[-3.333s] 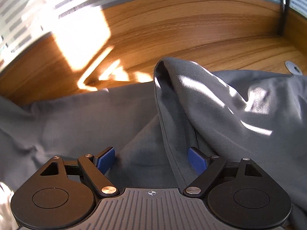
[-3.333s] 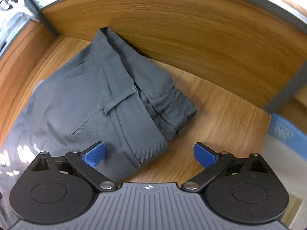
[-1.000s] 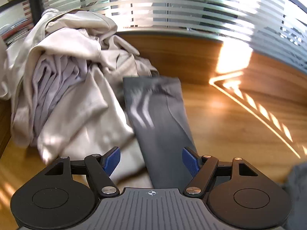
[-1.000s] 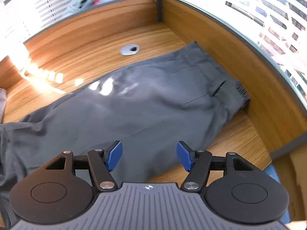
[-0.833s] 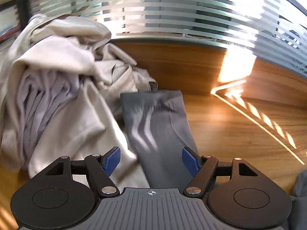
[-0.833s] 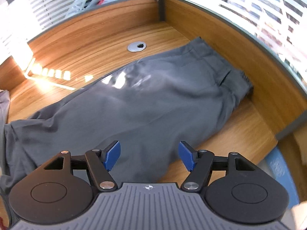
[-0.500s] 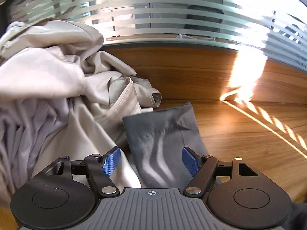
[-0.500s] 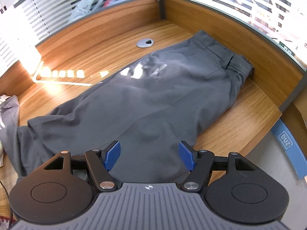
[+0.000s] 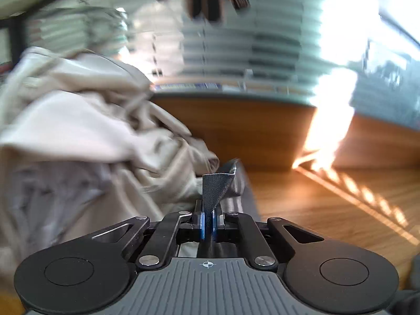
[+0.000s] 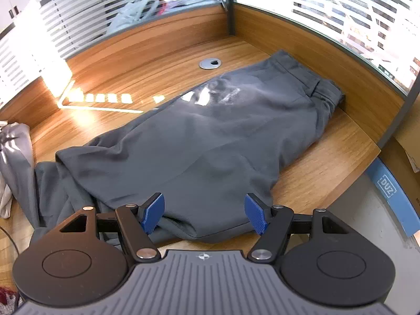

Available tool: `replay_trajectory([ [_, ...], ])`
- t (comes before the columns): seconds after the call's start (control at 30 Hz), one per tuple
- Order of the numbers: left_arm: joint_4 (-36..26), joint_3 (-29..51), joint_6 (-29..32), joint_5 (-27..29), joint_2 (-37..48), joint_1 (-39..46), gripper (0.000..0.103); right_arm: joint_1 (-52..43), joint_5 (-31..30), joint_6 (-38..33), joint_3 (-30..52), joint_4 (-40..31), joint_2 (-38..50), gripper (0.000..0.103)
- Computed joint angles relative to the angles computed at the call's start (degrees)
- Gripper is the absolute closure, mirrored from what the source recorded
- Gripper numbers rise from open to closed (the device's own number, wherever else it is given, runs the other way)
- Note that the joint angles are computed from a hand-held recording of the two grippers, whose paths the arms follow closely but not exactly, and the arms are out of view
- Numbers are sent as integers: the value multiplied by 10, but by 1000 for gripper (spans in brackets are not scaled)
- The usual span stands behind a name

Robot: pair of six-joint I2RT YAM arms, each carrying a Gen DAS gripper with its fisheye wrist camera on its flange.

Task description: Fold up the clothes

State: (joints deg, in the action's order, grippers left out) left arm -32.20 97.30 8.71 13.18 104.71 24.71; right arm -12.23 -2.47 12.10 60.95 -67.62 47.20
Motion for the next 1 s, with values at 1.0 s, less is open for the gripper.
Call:
replay_trajectory([
  [1.0,-96,-268,138,45,-242,438,82,202,-56,-102,68,79,191,30],
])
